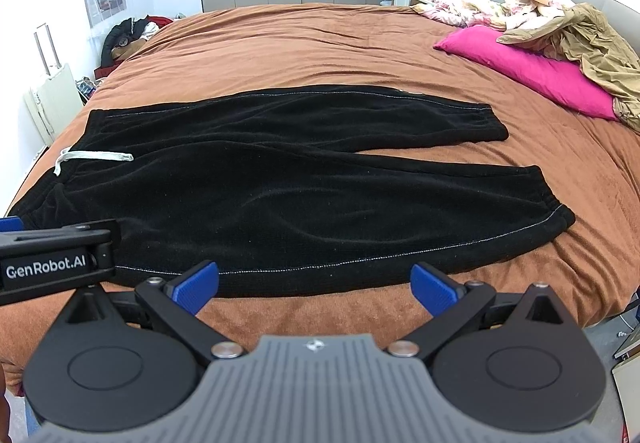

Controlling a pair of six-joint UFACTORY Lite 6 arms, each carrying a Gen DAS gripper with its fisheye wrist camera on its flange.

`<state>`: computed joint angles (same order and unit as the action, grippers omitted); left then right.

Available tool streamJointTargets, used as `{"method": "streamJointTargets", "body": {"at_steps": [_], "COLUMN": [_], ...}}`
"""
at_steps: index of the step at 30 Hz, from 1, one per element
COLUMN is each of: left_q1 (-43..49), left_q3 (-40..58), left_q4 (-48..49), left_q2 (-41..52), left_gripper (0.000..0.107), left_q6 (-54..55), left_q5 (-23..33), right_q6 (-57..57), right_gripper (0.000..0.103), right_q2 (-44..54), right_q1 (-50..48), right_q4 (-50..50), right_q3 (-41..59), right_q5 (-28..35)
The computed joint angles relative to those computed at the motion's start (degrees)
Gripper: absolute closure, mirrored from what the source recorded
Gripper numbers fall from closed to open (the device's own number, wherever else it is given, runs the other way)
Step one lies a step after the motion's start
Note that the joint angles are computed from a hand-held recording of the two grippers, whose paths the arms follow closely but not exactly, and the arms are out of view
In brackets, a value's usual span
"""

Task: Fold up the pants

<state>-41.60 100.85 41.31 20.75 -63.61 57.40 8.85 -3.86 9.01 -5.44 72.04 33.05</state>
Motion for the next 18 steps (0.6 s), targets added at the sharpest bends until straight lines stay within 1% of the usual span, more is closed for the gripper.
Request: {"method": "streamJointTargets", "body": {"at_steps": [18], "left_q1": [-0.1], "left_q3": [-0.7], "left_q4": [0.2], "left_q2": [-0.4], "left_gripper": [0.004], "left_q6": [-0.3], "left_q5": [-0.2], "right_q6": [0.7], "right_gripper": [0.005], "right_q2": [-0.3], "right_q1": [0.0], "right_q4": [-0.4], "right_q3": [-0.5], "right_q5": [-0.2]}}
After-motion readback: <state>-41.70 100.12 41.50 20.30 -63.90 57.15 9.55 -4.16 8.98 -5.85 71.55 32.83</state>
